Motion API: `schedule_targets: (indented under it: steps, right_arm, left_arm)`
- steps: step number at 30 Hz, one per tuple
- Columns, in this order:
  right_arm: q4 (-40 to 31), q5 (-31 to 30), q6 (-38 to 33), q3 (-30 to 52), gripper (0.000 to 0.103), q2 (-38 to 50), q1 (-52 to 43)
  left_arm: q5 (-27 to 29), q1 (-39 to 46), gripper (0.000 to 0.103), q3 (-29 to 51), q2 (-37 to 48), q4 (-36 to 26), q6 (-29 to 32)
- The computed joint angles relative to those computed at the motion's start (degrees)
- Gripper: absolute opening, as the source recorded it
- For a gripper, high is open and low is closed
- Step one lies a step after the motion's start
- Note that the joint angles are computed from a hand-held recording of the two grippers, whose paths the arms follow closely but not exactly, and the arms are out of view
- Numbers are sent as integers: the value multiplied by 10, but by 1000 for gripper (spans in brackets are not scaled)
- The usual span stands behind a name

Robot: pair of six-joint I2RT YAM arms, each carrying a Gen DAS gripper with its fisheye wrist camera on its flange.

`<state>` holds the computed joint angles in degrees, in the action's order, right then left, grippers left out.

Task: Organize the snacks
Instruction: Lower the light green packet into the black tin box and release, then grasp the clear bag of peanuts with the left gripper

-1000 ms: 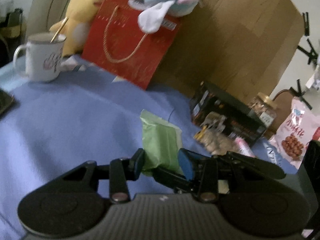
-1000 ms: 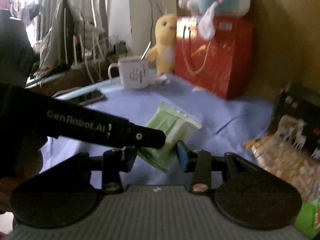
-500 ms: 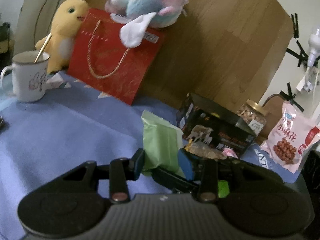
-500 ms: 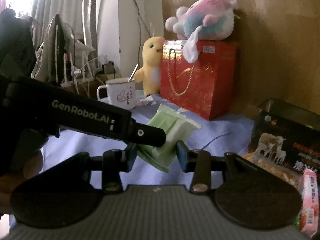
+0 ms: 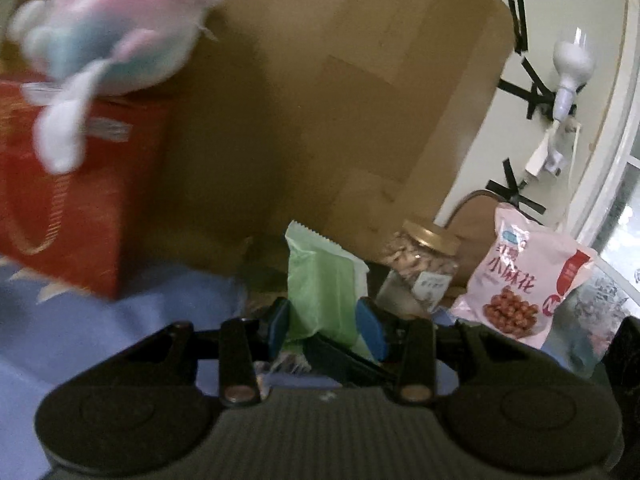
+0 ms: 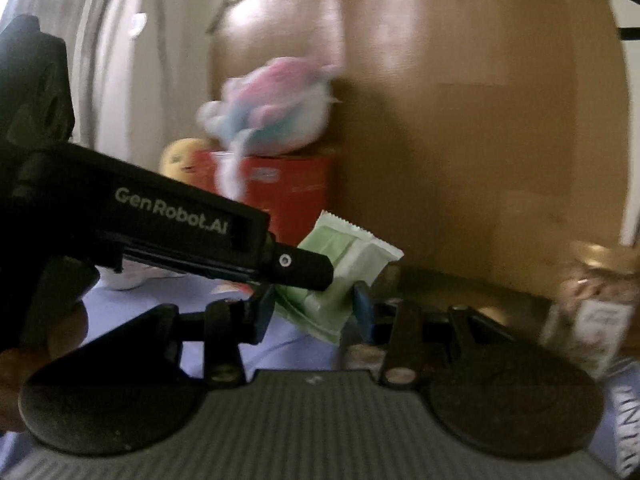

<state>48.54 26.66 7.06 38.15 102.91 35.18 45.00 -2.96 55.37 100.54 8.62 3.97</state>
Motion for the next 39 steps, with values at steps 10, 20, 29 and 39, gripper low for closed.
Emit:
schedule_targets:
  steps: [10, 20, 29, 39]
  right_arm:
    - [6, -58, 33, 31, 57, 55, -124]
    - [66, -176, 161, -61, 57, -18, -177]
    - [-112, -264, 179, -40, 58, -18, -159]
    - [-176, -328, 202, -22, 56, -13, -115]
  left_arm:
    - [-88, -86, 39, 151, 146, 6, -56]
    - [-26, 3, 44, 41, 95, 55, -75]
    - [67, 95, 44, -3, 123, -66, -38]
    - [79, 123, 44, -35, 121, -73, -43]
